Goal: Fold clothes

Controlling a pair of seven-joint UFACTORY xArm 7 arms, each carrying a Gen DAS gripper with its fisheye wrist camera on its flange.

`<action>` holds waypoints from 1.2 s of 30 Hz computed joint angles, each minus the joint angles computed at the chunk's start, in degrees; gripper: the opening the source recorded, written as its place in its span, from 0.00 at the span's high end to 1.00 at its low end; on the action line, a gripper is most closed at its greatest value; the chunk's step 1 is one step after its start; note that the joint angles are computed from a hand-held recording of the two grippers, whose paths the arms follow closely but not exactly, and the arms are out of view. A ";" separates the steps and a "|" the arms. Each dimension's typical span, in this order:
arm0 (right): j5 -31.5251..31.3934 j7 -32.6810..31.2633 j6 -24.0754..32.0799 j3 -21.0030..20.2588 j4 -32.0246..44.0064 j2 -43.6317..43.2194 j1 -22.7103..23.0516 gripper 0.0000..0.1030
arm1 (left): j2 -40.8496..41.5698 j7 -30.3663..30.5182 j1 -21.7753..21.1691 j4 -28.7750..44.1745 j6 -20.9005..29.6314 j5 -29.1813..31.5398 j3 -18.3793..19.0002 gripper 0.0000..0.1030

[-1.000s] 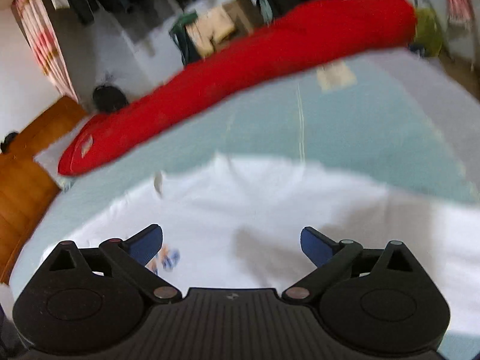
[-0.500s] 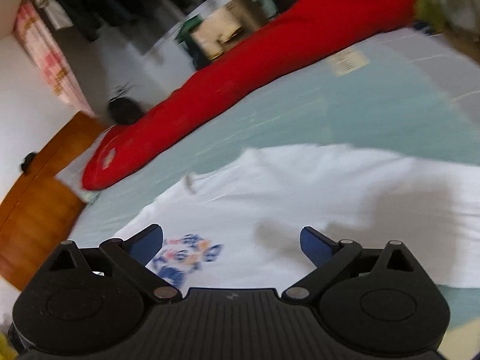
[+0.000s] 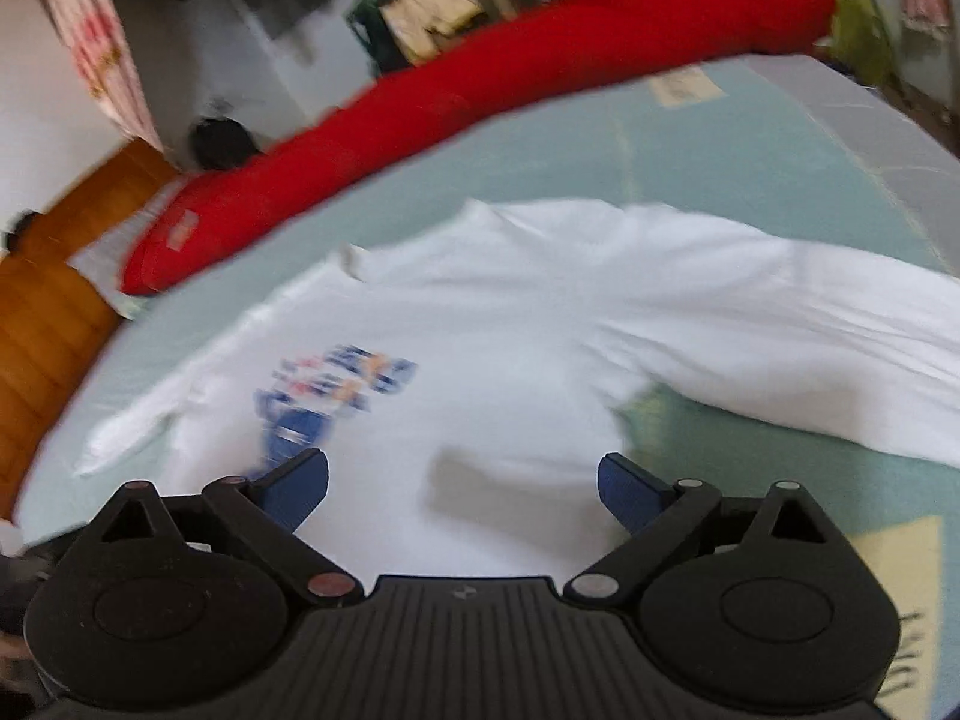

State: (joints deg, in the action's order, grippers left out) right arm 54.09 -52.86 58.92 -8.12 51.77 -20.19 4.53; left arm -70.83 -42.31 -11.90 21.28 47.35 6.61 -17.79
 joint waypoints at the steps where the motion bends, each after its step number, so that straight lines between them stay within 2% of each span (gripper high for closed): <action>1: 0.63 -0.39 0.06 0.29 -0.30 0.37 0.51 0.03 | 0.00 -0.05 -0.16 -0.03 0.40 -0.17 0.05 0.14; 5: -1.74 0.65 -1.77 2.81 -2.96 1.27 0.68 0.03 | -0.20 -0.40 -0.98 -0.70 2.03 -0.92 0.15 0.14; 6: -0.64 -1.42 -2.43 1.16 -4.68 -0.15 1.91 0.03 | -0.35 -0.35 -1.19 -0.90 2.14 -0.86 0.02 0.13; 8: -1.46 -0.56 0.59 0.32 -5.00 -1.91 0.33 0.03 | -0.12 -0.29 -1.38 -0.97 1.98 -0.78 -0.03 0.11; 10: -1.43 -0.14 0.44 -2.07 -5.63 -4.32 0.31 0.02 | 0.41 -0.58 -1.15 -0.87 1.60 -0.68 -0.18 0.10; 12: 0.75 -3.02 -5.75 -1.34 -6.33 -5.57 -1.23 0.01 | 1.00 -0.78 -0.97 -0.53 1.72 -0.36 -0.58 0.10; 15: 4.18 -6.00 -15.69 -1.40 -4.48 -3.02 -0.33 0.01 | 1.37 -0.75 -1.15 -0.20 2.16 0.02 -0.72 0.10; 18: 8.73 -8.63 -22.46 -1.50 -1.87 2.61 1.14 0.01 | 1.26 -0.79 -1.27 -0.22 2.28 0.03 -0.33 0.10; 20: 11.16 -9.43 -23.19 -1.28 -0.40 6.42 1.14 0.01 | 1.44 -0.76 -1.29 -0.11 2.40 0.12 -0.38 0.10; 22: 9.06 -5.58 -23.81 1.15 -0.05 9.22 -1.32 0.01 | 1.52 -0.67 -1.32 -0.09 2.42 0.21 -0.32 0.10; 25: 10.01 -9.88 -23.19 -0.67 -3.78 5.55 -0.58 0.00 | 1.48 -0.34 -1.42 -0.26 2.22 0.25 0.04 0.10; 27: 5.59 -6.80 -20.34 0.90 -3.85 3.87 -3.34 0.00 | 1.75 -0.17 -1.29 -0.11 2.21 0.31 0.07 0.09; 30: 7.96 -8.50 -20.71 -0.87 -1.74 3.62 -2.02 0.00 | 2.36 -0.48 -0.87 0.21 2.15 0.42 -0.31 0.09; 33: 9.78 -6.48 -24.03 0.17 4.09 8.63 -1.95 0.00 | 2.67 -0.60 -0.79 0.31 2.07 0.60 -0.38 0.09; 36: 11.24 -0.96 -19.69 0.24 12.89 17.03 -3.67 0.00 | 2.66 -0.48 -0.81 0.18 1.89 0.68 -0.04 0.09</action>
State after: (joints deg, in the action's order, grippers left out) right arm 65.33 -53.83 39.24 -7.87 64.66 -3.16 0.85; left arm -68.17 -42.79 -12.71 21.46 49.24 7.28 -17.83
